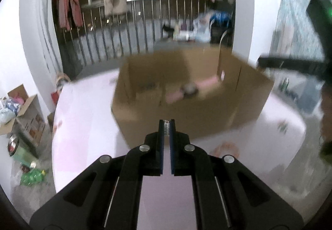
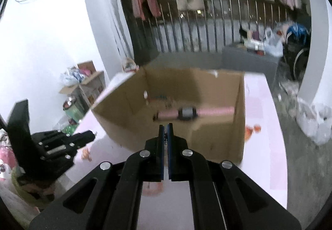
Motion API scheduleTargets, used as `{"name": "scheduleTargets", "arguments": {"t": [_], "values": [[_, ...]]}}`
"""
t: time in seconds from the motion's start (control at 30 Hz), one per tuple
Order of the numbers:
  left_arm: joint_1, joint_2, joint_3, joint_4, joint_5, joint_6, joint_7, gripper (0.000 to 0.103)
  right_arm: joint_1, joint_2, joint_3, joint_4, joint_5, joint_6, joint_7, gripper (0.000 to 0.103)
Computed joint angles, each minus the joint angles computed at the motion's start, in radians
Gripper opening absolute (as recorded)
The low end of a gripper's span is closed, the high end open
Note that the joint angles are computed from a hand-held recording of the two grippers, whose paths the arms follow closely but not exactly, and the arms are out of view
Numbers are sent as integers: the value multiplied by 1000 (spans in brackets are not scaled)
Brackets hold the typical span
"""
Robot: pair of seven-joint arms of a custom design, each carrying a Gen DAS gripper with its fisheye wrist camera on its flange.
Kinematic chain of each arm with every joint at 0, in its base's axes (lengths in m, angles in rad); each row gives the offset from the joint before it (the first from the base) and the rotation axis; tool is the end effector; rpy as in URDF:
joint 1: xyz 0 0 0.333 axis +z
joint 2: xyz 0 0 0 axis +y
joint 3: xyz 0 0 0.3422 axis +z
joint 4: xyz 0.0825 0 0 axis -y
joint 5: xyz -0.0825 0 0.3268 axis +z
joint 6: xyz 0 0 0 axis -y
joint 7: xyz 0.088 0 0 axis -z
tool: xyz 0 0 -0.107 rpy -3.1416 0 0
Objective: Organize jewelry
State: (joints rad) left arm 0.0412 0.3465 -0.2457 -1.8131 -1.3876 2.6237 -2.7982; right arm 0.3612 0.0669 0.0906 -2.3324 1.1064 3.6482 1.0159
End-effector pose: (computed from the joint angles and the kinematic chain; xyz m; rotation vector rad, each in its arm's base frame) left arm 0.6211 -0.0866 0.4454 -0.7393 2.3178 -1.2743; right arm 0.4680 0.0979 0.4848 -1.3206 1.7743 -0.8314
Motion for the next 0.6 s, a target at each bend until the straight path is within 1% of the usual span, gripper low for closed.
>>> {"name": "scheduleTargets", "arguments": {"t": [0.07,0.1,0.13,0.17,0.2,0.23,0.27,0.3,0.37,0.4,0.43,0.47,0.5,0.53,0.57,0.6], "values": [[9,-1,-12,40,-28,-46,-8,4,-16,7,-6,1,-53,2,42,3],[6,9,-14,67,-22,-66,-31,4,-32,15,-11,2,-97,-11,78,3],[-5,18,-17,86,-15,-63,-49,4,-39,27,-19,14,-100,-20,82,3],[-27,42,-20,123,6,-41,-67,4,-43,36,-24,22,-98,-28,84,3],[-37,52,-25,131,17,-23,-73,4,-57,45,-29,28,-118,-52,102,3],[-58,75,-24,157,58,-3,-115,4,-72,55,-35,33,-133,-72,128,3],[-88,112,-13,200,145,9,-206,4,-82,65,-43,41,-133,-94,139,3],[-105,136,-11,224,195,27,-254,4,-78,73,-59,56,-113,-116,123,3],[-135,176,-7,262,280,66,-324,4,-16,99,-135,113,34,-157,2,3],[-143,192,-7,276,314,74,-354,4,-15,106,-142,120,50,-167,-12,3],[-142,199,-15,278,330,83,-364,4,4,112,-168,135,95,-180,-48,3],[-145,212,-20,284,352,99,-377,4,4,116,-176,142,111,-196,-60,3],[-147,220,-25,287,371,112,-388,6,6,117,-181,143,116,-202,-65,4],[-142,225,-34,287,386,119,-394,12,12,118,-188,144,123,-206,-70,4],[-139,230,-41,289,401,126,-406,16,22,119,-201,147,133,-211,-78,4],[-132,234,-54,289,407,136,-411,20,22,117,-201,145,134,-210,-76,5]]}}
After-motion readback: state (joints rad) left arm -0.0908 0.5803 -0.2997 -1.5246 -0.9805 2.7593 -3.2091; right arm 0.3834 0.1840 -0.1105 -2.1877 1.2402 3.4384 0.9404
